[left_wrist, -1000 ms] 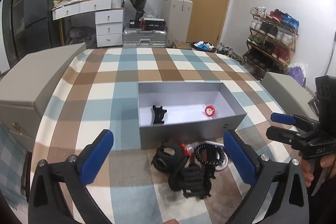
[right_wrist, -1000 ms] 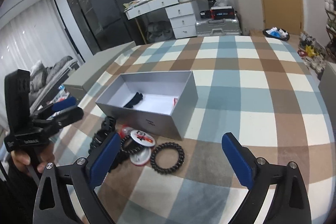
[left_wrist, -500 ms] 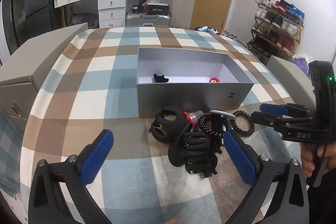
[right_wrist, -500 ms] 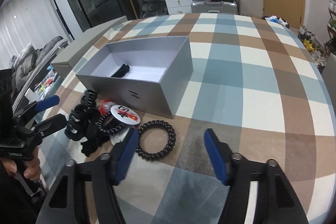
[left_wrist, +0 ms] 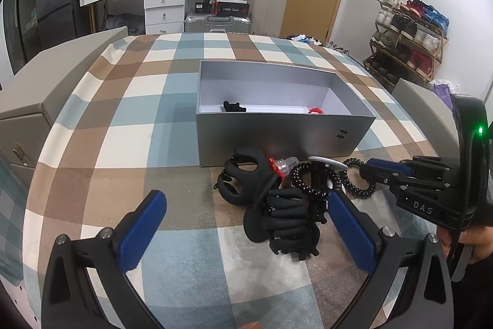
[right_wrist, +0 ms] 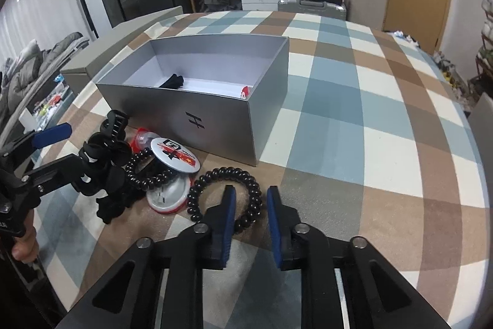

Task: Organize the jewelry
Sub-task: 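Grasp the black bead bracelet with the right gripper while the left gripper grasps a black coiled hair tie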

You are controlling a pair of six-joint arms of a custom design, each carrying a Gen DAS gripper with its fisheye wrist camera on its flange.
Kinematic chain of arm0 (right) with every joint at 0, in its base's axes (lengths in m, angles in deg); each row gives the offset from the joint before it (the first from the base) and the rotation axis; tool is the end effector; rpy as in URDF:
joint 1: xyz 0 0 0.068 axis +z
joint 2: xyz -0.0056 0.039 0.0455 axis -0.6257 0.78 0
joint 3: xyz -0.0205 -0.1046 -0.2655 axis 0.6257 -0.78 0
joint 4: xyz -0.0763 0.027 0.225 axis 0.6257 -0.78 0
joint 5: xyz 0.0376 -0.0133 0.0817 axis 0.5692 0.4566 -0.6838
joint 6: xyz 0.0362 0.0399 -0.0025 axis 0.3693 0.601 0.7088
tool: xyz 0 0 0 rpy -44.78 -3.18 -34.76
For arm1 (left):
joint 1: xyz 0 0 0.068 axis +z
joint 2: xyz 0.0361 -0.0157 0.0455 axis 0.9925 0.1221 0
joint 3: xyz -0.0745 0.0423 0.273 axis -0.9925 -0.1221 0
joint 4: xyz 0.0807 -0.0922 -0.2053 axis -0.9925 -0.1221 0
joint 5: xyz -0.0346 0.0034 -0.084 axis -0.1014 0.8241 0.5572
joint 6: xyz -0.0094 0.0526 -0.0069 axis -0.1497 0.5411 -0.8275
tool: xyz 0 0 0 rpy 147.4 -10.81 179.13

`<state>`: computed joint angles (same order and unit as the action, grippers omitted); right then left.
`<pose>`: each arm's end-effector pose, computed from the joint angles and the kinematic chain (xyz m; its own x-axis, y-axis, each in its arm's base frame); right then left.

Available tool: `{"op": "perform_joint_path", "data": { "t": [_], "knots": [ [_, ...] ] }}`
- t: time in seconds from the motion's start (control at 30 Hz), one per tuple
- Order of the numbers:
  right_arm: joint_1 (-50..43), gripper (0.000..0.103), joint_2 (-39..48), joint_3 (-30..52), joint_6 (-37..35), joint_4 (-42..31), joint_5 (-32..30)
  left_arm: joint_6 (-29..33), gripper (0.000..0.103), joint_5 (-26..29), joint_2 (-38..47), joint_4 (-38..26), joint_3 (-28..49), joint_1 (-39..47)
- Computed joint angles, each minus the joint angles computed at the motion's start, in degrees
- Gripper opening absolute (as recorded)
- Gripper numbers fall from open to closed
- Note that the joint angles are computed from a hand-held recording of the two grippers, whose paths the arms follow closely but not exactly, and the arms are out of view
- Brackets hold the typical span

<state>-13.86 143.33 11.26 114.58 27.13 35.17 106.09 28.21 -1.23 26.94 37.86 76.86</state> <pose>0.1678 0.0636 0.1651 -0.7579 0.2269 -0.6116 0.2552 0.9660 0.0421 0.2232 -0.0433 0.2020 -0.5585 0.4639 -0.6877 0.7341 0.6623 -0.1495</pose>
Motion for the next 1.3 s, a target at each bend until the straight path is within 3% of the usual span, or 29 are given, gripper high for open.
{"op": "perform_joint_path", "data": {
  "t": [0.1, 0.33, 0.5, 0.7, 0.77, 1.3],
  "knots": [
    [0.3, 0.008, -0.1, -0.3, -0.6, 0.3, 0.2, 0.0, 0.102, -0.4, 0.0, 0.2, -0.2, -0.4],
    [-2.2, 0.008, -11.8, -2.2, -1.2, -0.7, -2.3, -0.1, 0.102, -0.2, 0.3, -0.6, -0.2, -0.8],
    [-2.7, 0.008, -14.8, -2.0, -1.1, -1.4, -2.7, 1.7, 0.098, 1.1, 0.4, -2.8, -0.3, -1.1],
    [-2.0, 0.008, -15.5, -1.6, -1.1, -1.7, -2.5, 5.8, 0.059, 0.6, 0.1, -5.1, -0.9, -2.4],
    [-1.8, 0.008, -15.2, -1.6, -1.2, -1.4, -2.6, 6.4, 0.027, 0.7, 0.5, -5.7, -0.6, -2.0],
    [-0.8, 0.009, -16.3, -2.1, -0.8, -0.6, -1.8, 10.1, 0.024, 6.8, -0.7, -9.9, 1.1, 2.3]
  ]
}}
